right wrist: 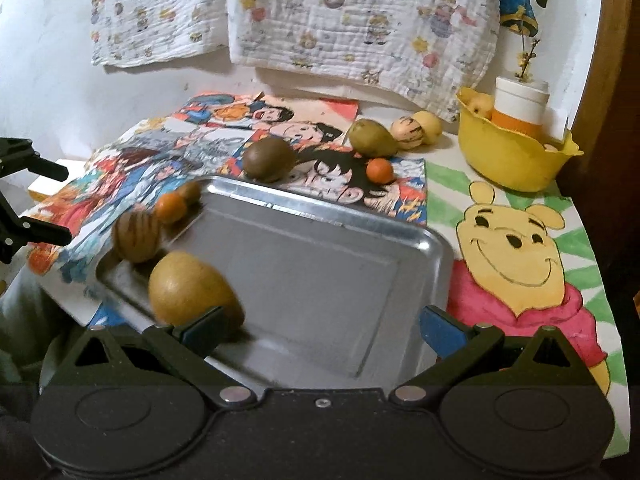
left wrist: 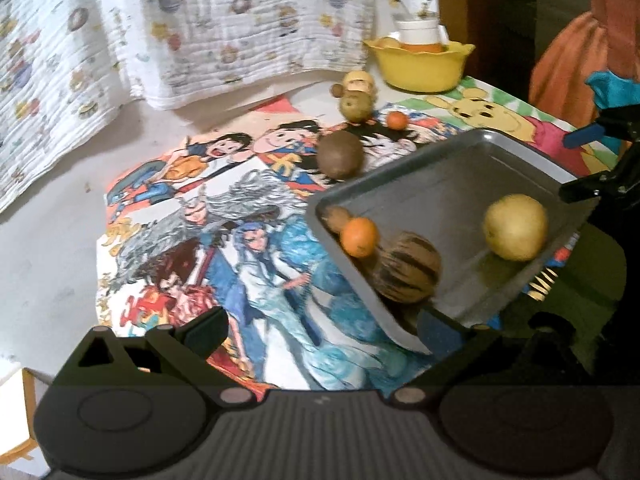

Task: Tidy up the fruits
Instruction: 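Withdraw both tools from the tray toward the remaining fruits, then grasp the small orange with the right tool while the left tool grasps the brown kiwi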

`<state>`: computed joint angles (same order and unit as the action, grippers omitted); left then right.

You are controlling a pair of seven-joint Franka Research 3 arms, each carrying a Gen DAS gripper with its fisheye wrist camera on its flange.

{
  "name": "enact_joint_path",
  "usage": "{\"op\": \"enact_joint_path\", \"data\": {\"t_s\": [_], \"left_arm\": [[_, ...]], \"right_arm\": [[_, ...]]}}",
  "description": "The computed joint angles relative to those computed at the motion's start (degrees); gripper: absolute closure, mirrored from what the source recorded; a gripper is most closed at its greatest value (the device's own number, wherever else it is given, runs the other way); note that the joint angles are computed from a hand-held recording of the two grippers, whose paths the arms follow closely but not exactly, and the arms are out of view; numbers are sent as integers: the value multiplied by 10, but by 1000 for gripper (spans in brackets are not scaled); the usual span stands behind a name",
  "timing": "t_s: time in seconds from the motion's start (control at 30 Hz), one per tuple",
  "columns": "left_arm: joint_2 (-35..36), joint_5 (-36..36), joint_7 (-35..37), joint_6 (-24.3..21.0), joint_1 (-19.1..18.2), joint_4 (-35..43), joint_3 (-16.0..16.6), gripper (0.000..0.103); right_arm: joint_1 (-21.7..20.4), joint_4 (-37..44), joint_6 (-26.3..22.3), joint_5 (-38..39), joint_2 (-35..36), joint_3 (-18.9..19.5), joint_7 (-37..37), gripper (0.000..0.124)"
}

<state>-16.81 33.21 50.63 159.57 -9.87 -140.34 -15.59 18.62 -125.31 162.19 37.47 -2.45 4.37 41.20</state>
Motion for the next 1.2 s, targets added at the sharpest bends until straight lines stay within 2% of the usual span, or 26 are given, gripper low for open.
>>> {"op": "enact_joint_path", "data": {"t_s": [0.2, 0.43, 0.63, 0.77, 1.0, 1.2], "left_arm": [[33, 12, -8, -1, 20, 38, 10, 0], [100, 79, -45, 38, 41, 104, 17, 0], [187, 127, -56, 64, 27, 187, 37, 0], [245, 118, -29, 77, 8, 239, 56, 0], [321, 60, 28, 98, -12, 306, 77, 0], [369, -23, 102, 99, -3, 346, 64, 0]], "right_arm": [[-5, 58, 4, 1, 49, 5, -2, 22], [-22, 140, 11, -1, 123, 23, 1, 22], [-28, 223, 23, -32, 197, 33, 33, 22], [-29, 278, 25, -64, 244, 39, 51, 22], [-20, 356, 31, -127, 313, 36, 77, 22], [-9, 429, 9, -172, 371, 25, 108, 22]]}}
